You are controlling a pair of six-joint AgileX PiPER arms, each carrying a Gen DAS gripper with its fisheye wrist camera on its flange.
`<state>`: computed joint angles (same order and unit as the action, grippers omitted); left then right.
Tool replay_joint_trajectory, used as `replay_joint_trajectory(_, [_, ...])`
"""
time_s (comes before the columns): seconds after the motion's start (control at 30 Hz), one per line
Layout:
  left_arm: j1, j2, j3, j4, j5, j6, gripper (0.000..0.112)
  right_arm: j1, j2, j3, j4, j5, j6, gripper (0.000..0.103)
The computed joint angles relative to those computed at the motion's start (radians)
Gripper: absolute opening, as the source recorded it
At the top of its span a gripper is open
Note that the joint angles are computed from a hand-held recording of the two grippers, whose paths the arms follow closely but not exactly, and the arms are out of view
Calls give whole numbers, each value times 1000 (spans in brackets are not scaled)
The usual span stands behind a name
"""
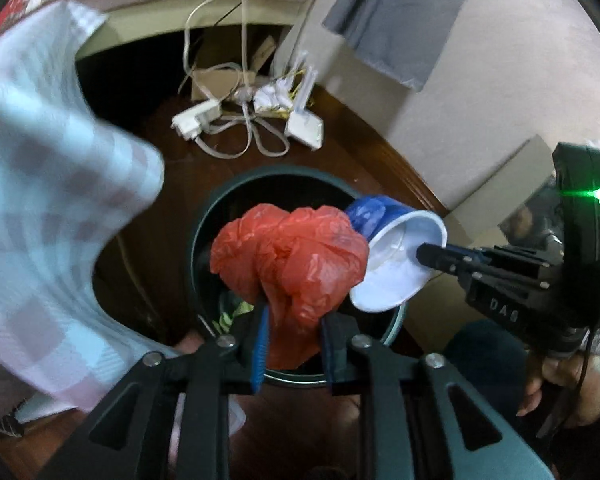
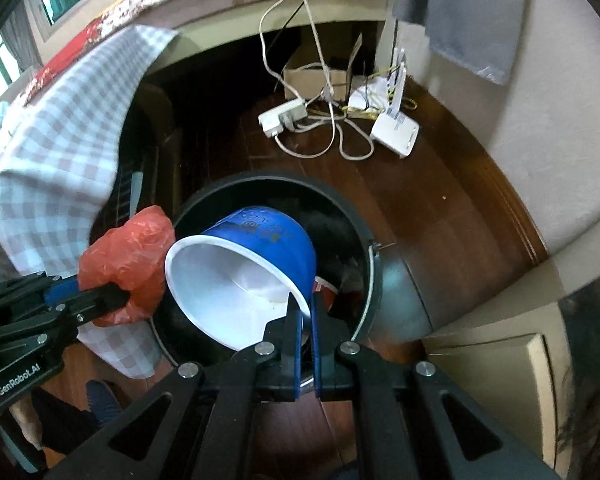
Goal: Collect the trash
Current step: 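Open both tools to drop the red bag and blue cup into the bin, then move both tools back over the trash on the table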
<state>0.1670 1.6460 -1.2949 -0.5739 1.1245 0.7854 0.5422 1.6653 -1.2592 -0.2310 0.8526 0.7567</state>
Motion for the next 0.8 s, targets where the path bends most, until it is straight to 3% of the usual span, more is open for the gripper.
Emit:
replay_joint_trajectory(0.03, [-7,9,3,21,-14,-27,52,-2,30,-12,6,10,-17,10])
replay_joint_trajectory(0.07, [-13,11,11,39,-27,-40,61,2,68,-38,-7,47,-20,20])
replay_joint_trajectory(0.1, [-15,6,20,49,-32,-39,61,10,98,-55,-39,88,1,47])
replay_joint_trajectory(0.13, [-14,0,28,56,-37,-35,61,12,106,-54,-53,99,17,63])
replay_joint_trajectory(0.27, [-10,-21,50,80,-60,-27,77,10,80,-16,-65,97,56,71])
replay_joint_trajectory(0.43, [3,-35,61,73,-74,-18,85,5,43,12,-89,101,102,88])
replay_joint_trajectory(0.57, [6,-33,55,78,-81,-23,87,7,35,-5,-85,131,99,96])
replay_joint_trajectory(0.8, [18,-54,37,74,-42,-31,90,50,23,-30,-102,171,103,100])
